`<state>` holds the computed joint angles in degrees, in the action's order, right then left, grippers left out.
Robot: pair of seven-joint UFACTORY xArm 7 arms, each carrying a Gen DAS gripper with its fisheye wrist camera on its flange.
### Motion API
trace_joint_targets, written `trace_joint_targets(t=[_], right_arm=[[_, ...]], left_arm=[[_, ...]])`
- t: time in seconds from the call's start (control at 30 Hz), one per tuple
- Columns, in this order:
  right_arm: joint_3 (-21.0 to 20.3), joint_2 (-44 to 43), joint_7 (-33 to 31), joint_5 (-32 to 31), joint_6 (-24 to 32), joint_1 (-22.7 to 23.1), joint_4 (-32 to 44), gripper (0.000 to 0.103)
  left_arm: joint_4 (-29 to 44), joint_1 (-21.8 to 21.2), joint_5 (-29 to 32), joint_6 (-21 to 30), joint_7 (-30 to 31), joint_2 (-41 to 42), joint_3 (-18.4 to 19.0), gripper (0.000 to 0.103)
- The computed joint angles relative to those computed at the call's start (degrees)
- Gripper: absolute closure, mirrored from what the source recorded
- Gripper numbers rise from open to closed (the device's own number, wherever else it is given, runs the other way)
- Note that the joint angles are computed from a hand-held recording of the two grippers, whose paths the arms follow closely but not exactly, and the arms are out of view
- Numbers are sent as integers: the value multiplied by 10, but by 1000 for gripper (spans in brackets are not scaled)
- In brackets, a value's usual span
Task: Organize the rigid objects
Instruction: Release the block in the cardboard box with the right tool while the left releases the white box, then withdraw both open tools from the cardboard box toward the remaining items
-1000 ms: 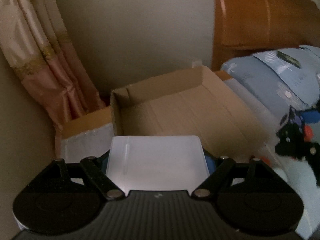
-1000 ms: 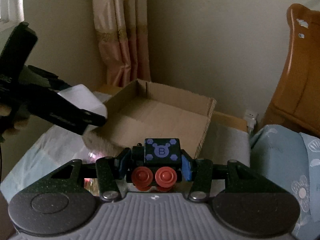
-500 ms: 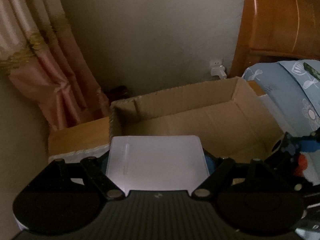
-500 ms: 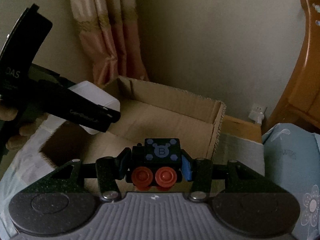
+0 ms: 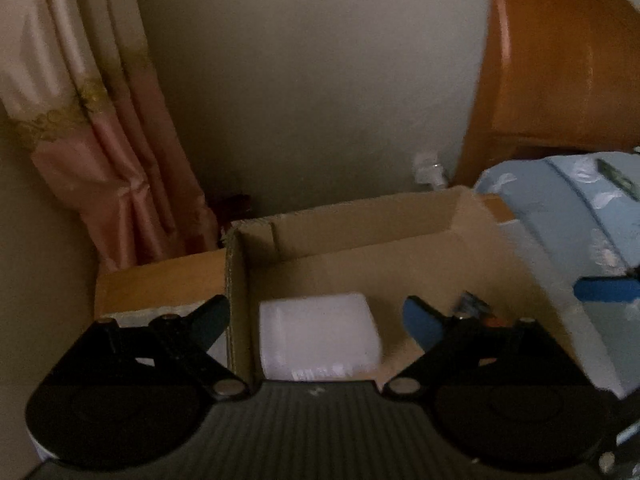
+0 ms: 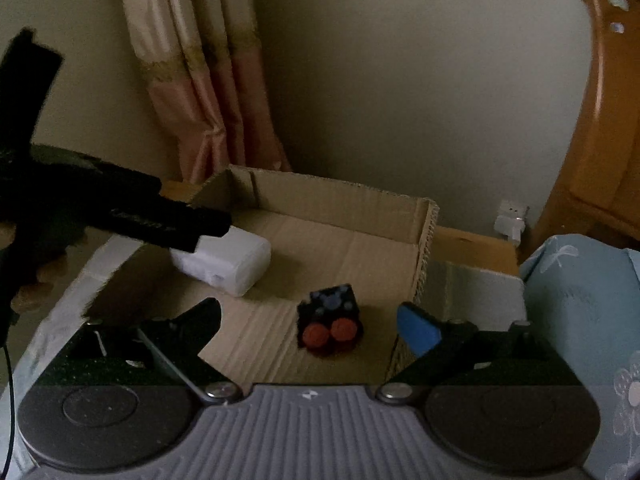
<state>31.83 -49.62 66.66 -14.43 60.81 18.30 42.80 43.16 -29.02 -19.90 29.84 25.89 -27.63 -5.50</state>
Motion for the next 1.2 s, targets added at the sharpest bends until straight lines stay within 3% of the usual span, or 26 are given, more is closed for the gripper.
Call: trace_joint_targets(t=[0.23,0.57,0.9,1.2], right_arm=[[83,4,35,10,84,2,92,0],[203,16,69,34,198,-28,203,0],[248,-88,128,129,208,-15,153,0],[277,-129,133,181,215,23,111,0]], left_arm=[[-90,-19,-5,60,21,-176,20,5],[-181,-11,16,188,9,-400,30,5],[-280,-14,10,325,-4,-611,30,4],[-333,11,-10,473,9,-777,65,4]])
